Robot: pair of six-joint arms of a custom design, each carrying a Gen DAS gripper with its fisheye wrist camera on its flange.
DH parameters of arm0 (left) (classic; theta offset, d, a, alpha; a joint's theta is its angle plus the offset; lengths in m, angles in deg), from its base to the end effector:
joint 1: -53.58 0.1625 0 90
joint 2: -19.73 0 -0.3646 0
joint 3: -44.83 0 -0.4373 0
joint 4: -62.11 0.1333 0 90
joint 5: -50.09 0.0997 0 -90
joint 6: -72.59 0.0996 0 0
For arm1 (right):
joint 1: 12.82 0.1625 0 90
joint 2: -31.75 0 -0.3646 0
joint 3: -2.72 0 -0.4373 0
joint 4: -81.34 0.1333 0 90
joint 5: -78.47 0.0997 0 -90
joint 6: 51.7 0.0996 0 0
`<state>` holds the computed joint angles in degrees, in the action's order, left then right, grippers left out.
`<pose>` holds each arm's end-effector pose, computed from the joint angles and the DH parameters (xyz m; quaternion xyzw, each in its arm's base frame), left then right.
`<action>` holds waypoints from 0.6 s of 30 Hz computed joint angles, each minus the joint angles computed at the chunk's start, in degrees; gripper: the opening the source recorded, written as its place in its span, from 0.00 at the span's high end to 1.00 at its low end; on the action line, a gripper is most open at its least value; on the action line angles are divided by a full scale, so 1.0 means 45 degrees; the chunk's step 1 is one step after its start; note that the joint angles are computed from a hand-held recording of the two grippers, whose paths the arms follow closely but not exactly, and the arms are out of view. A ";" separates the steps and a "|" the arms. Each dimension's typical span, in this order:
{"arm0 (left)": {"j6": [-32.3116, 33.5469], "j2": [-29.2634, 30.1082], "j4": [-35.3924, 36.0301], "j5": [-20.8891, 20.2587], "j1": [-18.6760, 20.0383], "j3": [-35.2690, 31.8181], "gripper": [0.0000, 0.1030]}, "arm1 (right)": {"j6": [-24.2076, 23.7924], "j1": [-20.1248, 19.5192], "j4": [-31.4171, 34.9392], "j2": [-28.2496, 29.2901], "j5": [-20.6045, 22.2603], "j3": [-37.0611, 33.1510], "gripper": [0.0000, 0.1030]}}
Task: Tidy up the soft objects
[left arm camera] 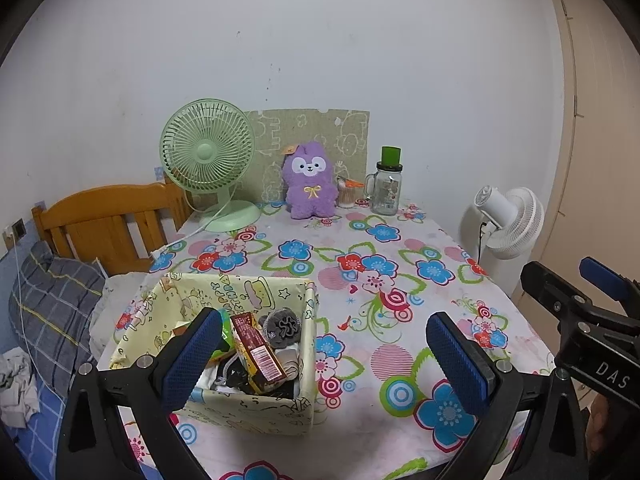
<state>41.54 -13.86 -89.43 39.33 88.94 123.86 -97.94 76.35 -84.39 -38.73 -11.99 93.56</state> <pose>-0.4465 -0.6003 0.0624 0.0685 0.7649 -0.5085 0.3896 0.1228 -0.6723 0.3794 0.3401 -0.8176 0.4245 0.1888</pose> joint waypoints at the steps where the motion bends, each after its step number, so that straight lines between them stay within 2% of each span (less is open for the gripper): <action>1: 0.0028 0.0001 -0.0020 0.0018 0.0001 0.0004 0.00 | 0.0017 0.0004 -0.0024 0.0028 -0.0021 -0.0020 0.03; 7: 0.0347 0.0049 -0.0540 -0.0008 0.0051 0.0006 0.00 | 0.0055 0.0007 -0.0167 0.0110 -0.0049 -0.0047 0.01; 18: 0.0192 -0.0031 -0.0496 -0.0044 0.0139 0.0067 0.00 | -0.0044 0.0074 -0.0225 0.0264 -0.0222 -0.0049 0.01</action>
